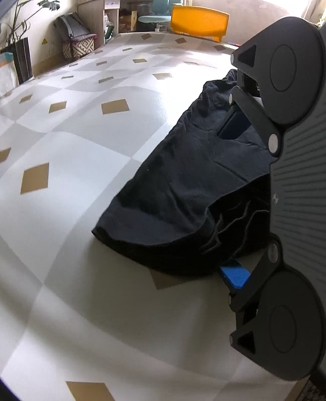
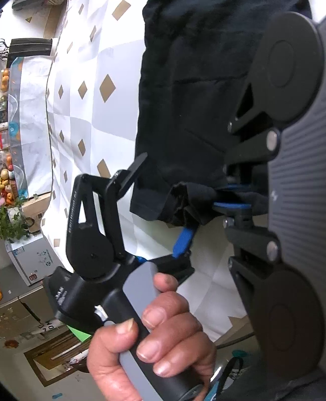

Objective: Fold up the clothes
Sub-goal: 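Lift the gripped T-shirt edge with the right gripper toward the left gripper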

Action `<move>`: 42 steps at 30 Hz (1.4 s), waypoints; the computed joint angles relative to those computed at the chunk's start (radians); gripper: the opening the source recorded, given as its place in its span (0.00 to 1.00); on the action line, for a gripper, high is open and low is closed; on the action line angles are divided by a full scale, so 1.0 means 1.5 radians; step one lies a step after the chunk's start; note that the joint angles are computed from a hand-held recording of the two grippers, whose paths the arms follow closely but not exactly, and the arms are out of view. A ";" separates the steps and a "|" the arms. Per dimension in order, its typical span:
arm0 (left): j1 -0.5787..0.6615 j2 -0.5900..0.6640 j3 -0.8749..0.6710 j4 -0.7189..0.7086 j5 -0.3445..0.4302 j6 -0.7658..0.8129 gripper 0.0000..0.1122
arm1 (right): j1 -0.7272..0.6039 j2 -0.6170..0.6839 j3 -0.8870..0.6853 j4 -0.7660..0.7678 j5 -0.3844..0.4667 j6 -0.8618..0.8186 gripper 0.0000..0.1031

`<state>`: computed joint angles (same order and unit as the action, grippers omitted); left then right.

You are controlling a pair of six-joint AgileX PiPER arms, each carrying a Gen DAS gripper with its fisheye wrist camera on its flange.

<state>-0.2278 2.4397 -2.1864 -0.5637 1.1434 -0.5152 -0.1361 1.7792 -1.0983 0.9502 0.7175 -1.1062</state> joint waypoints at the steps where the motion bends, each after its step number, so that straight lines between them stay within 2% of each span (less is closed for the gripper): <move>1: -0.001 0.001 -0.002 -0.001 -0.002 0.005 0.74 | 0.002 0.001 0.000 -0.003 -0.001 0.000 0.14; 2: -0.002 0.003 -0.006 0.000 0.000 0.009 0.66 | 0.004 0.001 0.001 -0.006 -0.002 -0.001 0.18; 3: -0.002 0.002 -0.003 0.000 -0.003 0.010 0.64 | 0.007 0.001 0.003 -0.008 -0.003 -0.003 0.30; 7: 0.004 -0.008 0.030 -0.018 -0.029 0.001 0.63 | 0.021 -0.003 0.017 -0.015 -0.015 -0.023 0.51; 11: 0.003 -0.003 0.024 -0.017 -0.029 -0.003 0.63 | 0.049 0.003 0.029 -0.048 -0.068 -0.007 0.55; 16: 0.007 -0.004 0.025 -0.026 -0.027 -0.010 0.63 | 0.055 0.029 0.022 0.000 -0.090 -0.035 0.55; 18: 0.015 -0.025 0.063 -0.029 -0.029 0.007 0.64 | 0.056 0.035 0.019 0.024 -0.092 -0.050 0.55; 20: 0.013 -0.018 0.044 -0.018 -0.017 0.000 0.64 | 0.062 0.039 0.017 0.036 -0.090 -0.062 0.50; 22: 0.013 -0.010 0.025 -0.016 -0.008 -0.005 0.66 | 0.078 0.038 0.021 0.028 -0.106 -0.072 0.33; 27: 0.008 0.004 -0.005 -0.005 0.008 -0.019 0.69 | 0.103 0.019 0.038 0.015 -0.153 -0.084 0.08; 29: 0.005 0.010 -0.024 0.006 0.021 -0.023 0.71 | 0.097 0.007 0.037 0.023 -0.150 -0.082 0.05; 32: 0.001 0.015 -0.039 0.016 0.036 -0.025 0.81 | 0.090 -0.017 0.044 0.046 -0.165 -0.099 0.05; 34: 0.002 0.010 -0.031 0.016 0.035 -0.022 0.81 | 0.075 -0.023 0.036 0.055 -0.147 -0.084 0.05; 40: 0.007 -0.019 0.036 -0.010 -0.017 -0.017 0.81 | 0.056 -0.050 0.034 0.065 -0.109 -0.104 0.05; 42: 0.008 -0.034 0.068 -0.023 -0.044 -0.003 0.77 | 0.063 -0.059 0.044 0.059 -0.118 -0.125 0.05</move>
<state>-0.2154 2.3882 -2.0836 -0.5980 1.0778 -0.5192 -0.0416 1.6912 -1.0321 1.0384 0.5404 -1.2940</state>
